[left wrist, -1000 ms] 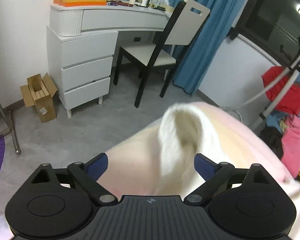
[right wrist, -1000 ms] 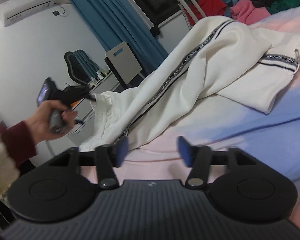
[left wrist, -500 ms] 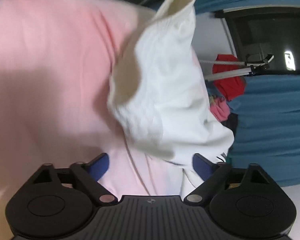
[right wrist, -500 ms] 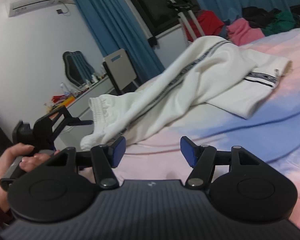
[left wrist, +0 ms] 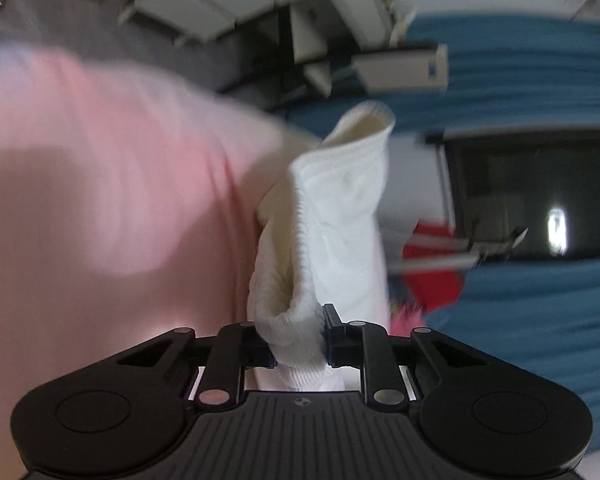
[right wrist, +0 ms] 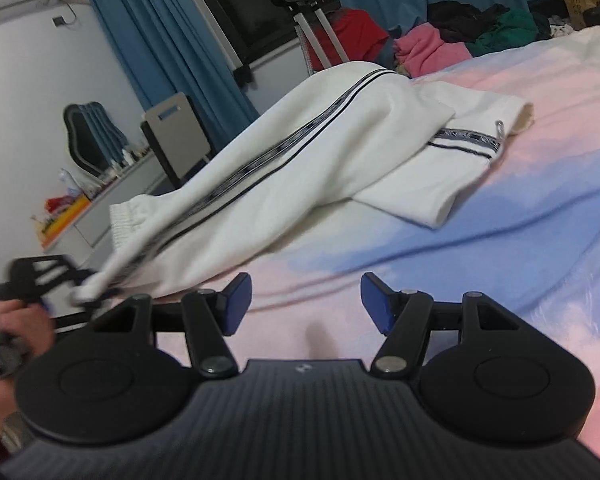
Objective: Fold clothes
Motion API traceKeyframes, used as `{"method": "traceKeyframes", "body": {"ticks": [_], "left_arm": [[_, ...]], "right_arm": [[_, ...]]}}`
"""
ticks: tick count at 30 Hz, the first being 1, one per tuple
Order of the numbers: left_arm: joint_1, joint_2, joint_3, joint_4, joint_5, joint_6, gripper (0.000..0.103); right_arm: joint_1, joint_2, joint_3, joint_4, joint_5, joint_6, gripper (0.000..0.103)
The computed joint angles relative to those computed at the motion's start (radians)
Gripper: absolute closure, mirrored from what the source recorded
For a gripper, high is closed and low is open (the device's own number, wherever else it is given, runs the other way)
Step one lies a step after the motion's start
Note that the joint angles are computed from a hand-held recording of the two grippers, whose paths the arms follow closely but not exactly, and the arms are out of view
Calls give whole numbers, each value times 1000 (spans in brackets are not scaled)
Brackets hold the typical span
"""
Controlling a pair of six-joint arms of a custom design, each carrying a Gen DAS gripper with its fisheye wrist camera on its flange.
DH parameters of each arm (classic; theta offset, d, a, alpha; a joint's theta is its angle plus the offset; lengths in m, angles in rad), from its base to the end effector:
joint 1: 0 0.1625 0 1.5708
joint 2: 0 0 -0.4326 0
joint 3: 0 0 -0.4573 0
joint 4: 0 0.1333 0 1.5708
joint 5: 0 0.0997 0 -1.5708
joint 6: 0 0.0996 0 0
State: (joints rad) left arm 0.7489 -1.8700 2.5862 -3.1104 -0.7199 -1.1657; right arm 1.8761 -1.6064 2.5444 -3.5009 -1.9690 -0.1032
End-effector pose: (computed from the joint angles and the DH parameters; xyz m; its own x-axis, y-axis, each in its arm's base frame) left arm -0.1024 -0.3794 0.3041 -0.7937 -0.3830 0.4727 -0.5876 0.2811 -0.7588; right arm 0.2065 -0.3401 0.2593 -0.9546 -0.0214 0.2972 -0.2641 0.5222 -0.8109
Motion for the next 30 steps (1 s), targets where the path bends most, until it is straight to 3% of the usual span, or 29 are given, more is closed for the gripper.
{"method": "traceKeyframes", "body": {"ticks": [2,4,10,12,14,15,19,22,23,25,28,30], "left_arm": [[-47,-74,31,16,85,-29,82],[-65,-154,51,110,123,-102,82],[-108,-313,93,512,191,-413,82],[-109,-302,99,546,210,-441,81],[-85,-252,98,474,214,-390,81],[-47,-186,84,376,200,-327,81],[25,8,67,50,180,-158,81],[70,157,36,-172,162,-29,81],[87,197,14,-215,154,10,81],[98,229,-7,-244,147,39,81],[114,228,-15,-253,120,43,81],[122,217,-17,-245,101,28,81]], "right_arm": [[10,42,-59,3,-27,-21,39],[19,105,-136,-22,-60,-57,39],[44,387,-512,-26,-155,-213,39],[48,485,-655,-2,-190,-266,40],[51,581,-794,42,-245,-292,40],[51,629,-868,66,-273,-306,40],[54,812,-1127,195,-501,-311,41],[38,885,-1207,188,-599,-319,43],[34,902,-1212,130,-621,-361,47],[28,923,-1212,13,-648,-450,92],[31,889,-1143,-123,-636,-553,100],[42,823,-1054,-197,-613,-584,100]]}}
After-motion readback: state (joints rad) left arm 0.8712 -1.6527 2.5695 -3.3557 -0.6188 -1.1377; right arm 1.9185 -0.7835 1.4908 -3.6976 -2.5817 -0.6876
